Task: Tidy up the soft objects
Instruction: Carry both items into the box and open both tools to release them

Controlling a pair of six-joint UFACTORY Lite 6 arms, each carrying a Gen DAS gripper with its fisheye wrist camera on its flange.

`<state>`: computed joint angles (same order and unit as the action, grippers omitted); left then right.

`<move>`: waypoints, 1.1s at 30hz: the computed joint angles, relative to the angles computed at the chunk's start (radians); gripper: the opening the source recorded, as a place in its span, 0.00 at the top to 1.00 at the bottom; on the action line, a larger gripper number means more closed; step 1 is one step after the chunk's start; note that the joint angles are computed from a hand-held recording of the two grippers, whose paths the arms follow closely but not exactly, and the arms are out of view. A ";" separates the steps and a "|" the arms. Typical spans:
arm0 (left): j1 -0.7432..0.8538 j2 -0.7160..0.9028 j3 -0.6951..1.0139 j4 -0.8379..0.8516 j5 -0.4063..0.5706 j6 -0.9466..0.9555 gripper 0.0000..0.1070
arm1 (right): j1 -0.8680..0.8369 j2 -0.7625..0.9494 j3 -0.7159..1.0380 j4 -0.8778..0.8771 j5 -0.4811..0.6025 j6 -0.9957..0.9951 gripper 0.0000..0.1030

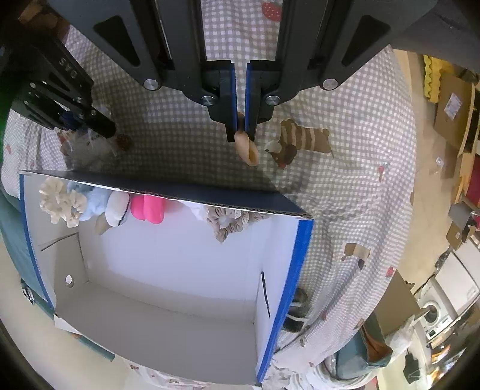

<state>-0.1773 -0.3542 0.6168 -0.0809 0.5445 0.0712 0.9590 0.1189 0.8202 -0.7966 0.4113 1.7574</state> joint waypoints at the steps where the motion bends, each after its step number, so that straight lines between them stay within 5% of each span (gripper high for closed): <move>1: 0.008 -0.015 -0.003 -0.003 0.006 0.007 0.96 | 0.009 -0.047 -0.029 0.015 0.013 -0.015 0.77; 15: 0.040 -0.283 -0.052 -0.051 0.129 0.042 0.96 | 0.222 -0.439 -0.136 0.042 0.270 0.068 0.78; 22: 0.088 -0.313 0.055 -0.170 0.183 0.140 0.96 | 0.285 -0.628 -0.139 0.064 0.441 -0.006 0.78; 33: -0.006 -0.013 0.382 -0.172 0.127 0.156 0.96 | -0.051 -0.569 -0.042 0.117 0.298 -0.333 0.78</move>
<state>-0.1832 -0.3670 0.9987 -0.2533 0.6711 0.2271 0.9082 -0.4506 0.7786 -0.6795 0.7089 1.4248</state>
